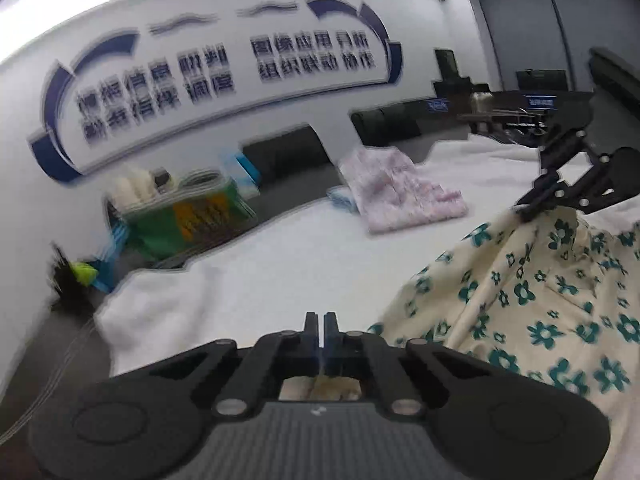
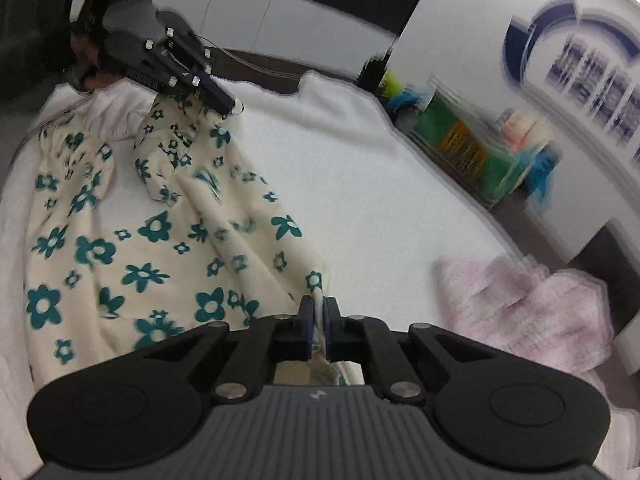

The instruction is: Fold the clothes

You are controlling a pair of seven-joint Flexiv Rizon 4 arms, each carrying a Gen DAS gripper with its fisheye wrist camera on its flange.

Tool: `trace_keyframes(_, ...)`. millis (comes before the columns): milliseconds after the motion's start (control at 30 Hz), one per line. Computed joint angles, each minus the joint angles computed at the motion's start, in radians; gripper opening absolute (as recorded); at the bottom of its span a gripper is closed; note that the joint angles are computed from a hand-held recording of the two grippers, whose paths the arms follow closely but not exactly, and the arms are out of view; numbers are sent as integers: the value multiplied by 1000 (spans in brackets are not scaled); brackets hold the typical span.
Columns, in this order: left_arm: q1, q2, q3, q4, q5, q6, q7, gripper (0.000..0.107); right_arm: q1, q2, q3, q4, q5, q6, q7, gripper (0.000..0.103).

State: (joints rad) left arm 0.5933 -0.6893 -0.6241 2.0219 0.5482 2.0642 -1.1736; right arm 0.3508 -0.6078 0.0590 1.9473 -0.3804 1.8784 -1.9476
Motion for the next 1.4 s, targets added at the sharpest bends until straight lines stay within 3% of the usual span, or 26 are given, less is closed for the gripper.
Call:
trace_keyframes(33, -39, 32, 61, 46, -21, 52, -4, 0, 70, 19, -24, 32, 163, 47, -142, 4)
trace_keyframes(100, -89, 76, 153, 120, -12, 96, -6, 0, 209, 55, -71, 68, 459, 23, -366, 4)
trace_keyframes(167, -87, 110, 178, 168, 11, 37, -14, 4, 349, 77, -180, 141, 531, 19, -379, 5)
trace_keyframes(200, -66, 117, 158, 201, -13, 26, 3, 5, 404, 84, -227, 172, 539, 17, -370, 7)
trace_keyframes(233, -17, 120, 118, 214, 27, 20, -45, 6, 432, 90, -247, 191, 545, 13, -371, 9)
trace_keyframes(300, 122, 111, -10, 233, 130, 10, -142, 6, 403, 118, -261, 247, 374, 44, -193, 11)
trace_keyframes(333, 177, 94, -65, 245, 149, 40, -169, 14, 347, 140, -244, 265, 247, 56, -48, 11)
trace_keyframes(367, 203, 59, -115, 258, 109, 70, -131, 30, 277, 149, -196, 265, 185, 84, 40, 12)
trace_keyframes(433, 195, 21, -132, 240, 112, 137, -173, 48, 165, 132, -63, 222, 257, 146, 54, 19)
trace_keyframes(500, 158, -3, -117, 209, 121, 208, -238, 48, 154, 84, -8, 159, 384, 226, 79, 28)
trace_keyframes(567, 50, -13, -52, 164, 23, 231, -182, 47, 104, 33, 44, 116, 337, 253, 233, 30)
trace_keyframes(633, 21, -18, -33, 103, 33, 135, -228, 47, 139, 11, 30, 86, 358, 202, 249, 30)
trace_keyframes(667, 16, -21, -34, 79, 28, 77, -243, 48, 191, 5, -14, 84, 384, 191, 248, 30)
trace_keyframes(767, 56, -46, -79, 61, 13, -64, -249, 47, 299, 1, -100, 93, 465, 150, 278, 30)
trace_keyframes(867, 95, -59, -109, 87, -19, -106, -214, 42, 357, -1, -149, 122, 508, 122, 312, 29)
trace_keyframes(1000, 80, -41, -76, 125, -66, -53, -170, 40, 363, 5, -153, 151, 523, 159, 346, 29)
trace_keyframes(1100, 92, -26, -71, 162, -53, 15, -164, 43, 424, 14, -204, 167, 584, 196, 344, 32)
trace_keyframes(1167, 81, -4, -40, 174, -30, 49, -159, 58, 462, 17, -228, 177, 667, 272, 345, 42)
trace_keyframes(1200, 74, 8, -23, 178, -17, 65, -159, 59, 467, 20, -225, 178, 716, 309, 355, 48)
trace_keyframes(1267, 57, 32, 15, 185, 11, 96, -163, 59, 448, 27, -197, 178, 805, 366, 393, 48)
trace_keyframes(1400, -4, 64, 90, 157, 36, 67, -145, 59, 365, 39, -106, 194, 905, 429, 507, 48)
